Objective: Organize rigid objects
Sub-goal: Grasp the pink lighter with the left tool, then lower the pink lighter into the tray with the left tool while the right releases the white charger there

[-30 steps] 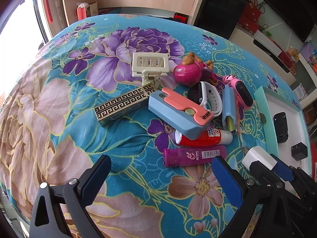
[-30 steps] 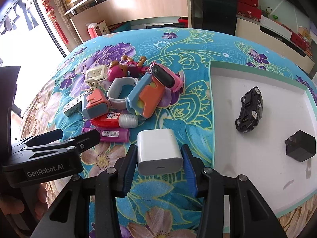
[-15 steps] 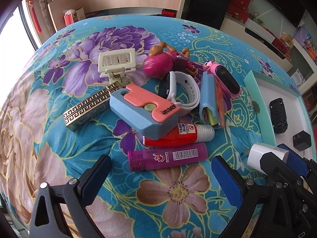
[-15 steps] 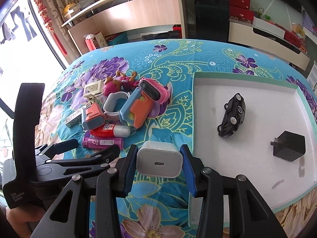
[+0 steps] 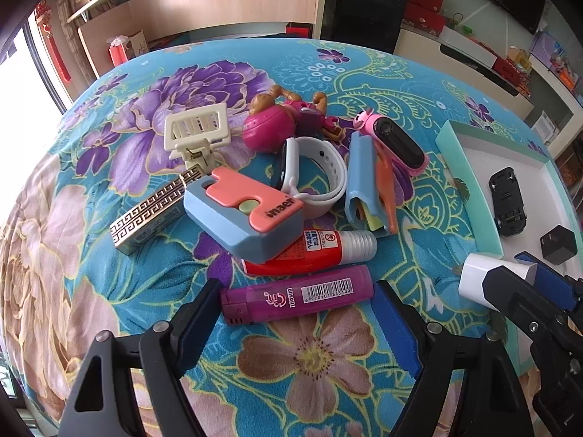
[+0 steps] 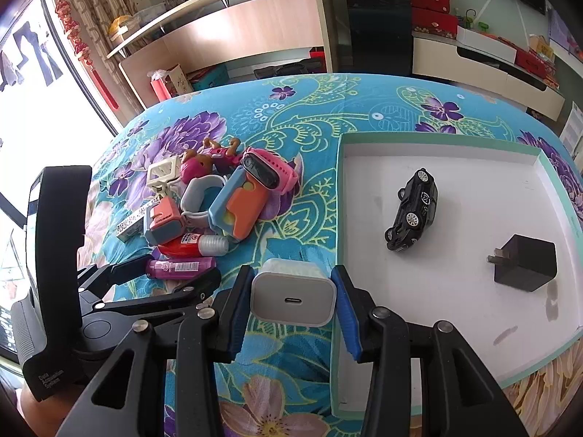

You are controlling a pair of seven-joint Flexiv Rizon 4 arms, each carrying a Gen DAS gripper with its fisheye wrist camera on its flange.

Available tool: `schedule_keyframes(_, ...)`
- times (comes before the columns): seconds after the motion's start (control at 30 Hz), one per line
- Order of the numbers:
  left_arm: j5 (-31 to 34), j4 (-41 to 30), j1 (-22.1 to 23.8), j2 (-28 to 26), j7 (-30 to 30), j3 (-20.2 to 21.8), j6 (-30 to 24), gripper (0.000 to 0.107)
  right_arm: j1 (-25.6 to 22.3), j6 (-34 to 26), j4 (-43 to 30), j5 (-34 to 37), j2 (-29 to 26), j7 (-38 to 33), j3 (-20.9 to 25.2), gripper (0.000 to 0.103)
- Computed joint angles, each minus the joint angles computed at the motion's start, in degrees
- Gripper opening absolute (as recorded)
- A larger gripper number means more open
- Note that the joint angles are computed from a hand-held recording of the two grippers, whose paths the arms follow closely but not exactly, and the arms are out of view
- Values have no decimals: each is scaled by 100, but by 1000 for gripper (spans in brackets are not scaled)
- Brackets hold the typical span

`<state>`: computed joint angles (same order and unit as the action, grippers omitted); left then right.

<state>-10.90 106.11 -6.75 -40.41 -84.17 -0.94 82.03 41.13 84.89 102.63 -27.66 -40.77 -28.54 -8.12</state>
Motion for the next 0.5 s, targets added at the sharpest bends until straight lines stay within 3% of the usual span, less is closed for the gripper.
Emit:
schedule_keyframes(0.17, -55, 278, 178, 225, 114, -265, 371, 85, 168, 236, 141, -6, 79, 97, -245, 45)
schedule_keyframes(0.5, -85, 572, 463, 496, 606, -922, 864, 85, 1465, 886, 978, 439, 442, 384, -1959, 45)
